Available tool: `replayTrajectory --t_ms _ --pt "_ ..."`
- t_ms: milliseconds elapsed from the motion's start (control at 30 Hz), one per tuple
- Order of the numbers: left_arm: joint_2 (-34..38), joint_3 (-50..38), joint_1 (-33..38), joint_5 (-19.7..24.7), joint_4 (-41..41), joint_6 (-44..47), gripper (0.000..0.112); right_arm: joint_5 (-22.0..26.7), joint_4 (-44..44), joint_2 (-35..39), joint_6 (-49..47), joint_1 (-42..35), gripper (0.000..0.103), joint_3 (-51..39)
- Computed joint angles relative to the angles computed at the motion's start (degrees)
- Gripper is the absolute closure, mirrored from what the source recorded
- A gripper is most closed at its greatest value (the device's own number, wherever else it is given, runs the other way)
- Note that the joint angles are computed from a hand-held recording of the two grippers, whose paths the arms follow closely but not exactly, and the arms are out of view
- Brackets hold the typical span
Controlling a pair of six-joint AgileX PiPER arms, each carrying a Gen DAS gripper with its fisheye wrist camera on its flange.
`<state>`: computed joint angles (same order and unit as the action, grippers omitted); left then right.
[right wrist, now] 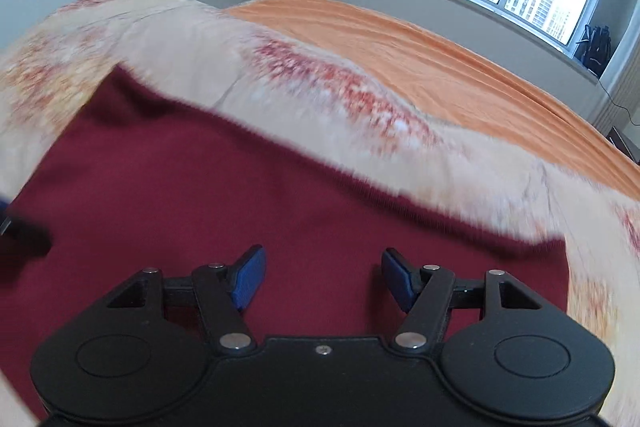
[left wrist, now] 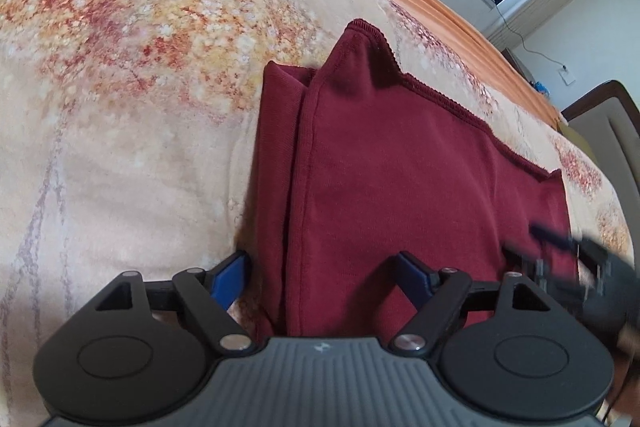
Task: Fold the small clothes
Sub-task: 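Open both grippers to lay the folded hem on the sweater, then close the left gripper on the folded edge while the right gripper hovers above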
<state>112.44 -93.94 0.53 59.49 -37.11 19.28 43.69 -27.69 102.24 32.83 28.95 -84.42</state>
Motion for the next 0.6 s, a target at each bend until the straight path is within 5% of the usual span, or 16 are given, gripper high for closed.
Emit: replayTrajectory --t_ms 233,300,333,467,600 --pt "1.1 -1.3 -1.8 -0.4 0.9 -0.4 0.029 1.5 -8.2 -13.6 14.0 12.0 0.034 18.0" --pt "1.5 -2.8 -3.2 -0.7 3.9 -2.0 0.062 1.7 -7.6 -14.9 15.6 12.6 0.033 18.7" --pt "2.3 -4.5 -3.7 0.2 4.0 -3.3 0.069 1.5 -7.0 -15.5 16.0 12.4 0.033 18.9" --pt "0.3 -5.6 -5.3 0.8 8.2 -7.9 0.092 0.2 -5.9 -16.9 15.6 11.4 0.032 19.4" --pt "-3.2 -6.2 -7.7 1.1 12.1 -10.5 0.099 -1.6 -4.7 -18.7 16.1 9.6 0.032 20.1"
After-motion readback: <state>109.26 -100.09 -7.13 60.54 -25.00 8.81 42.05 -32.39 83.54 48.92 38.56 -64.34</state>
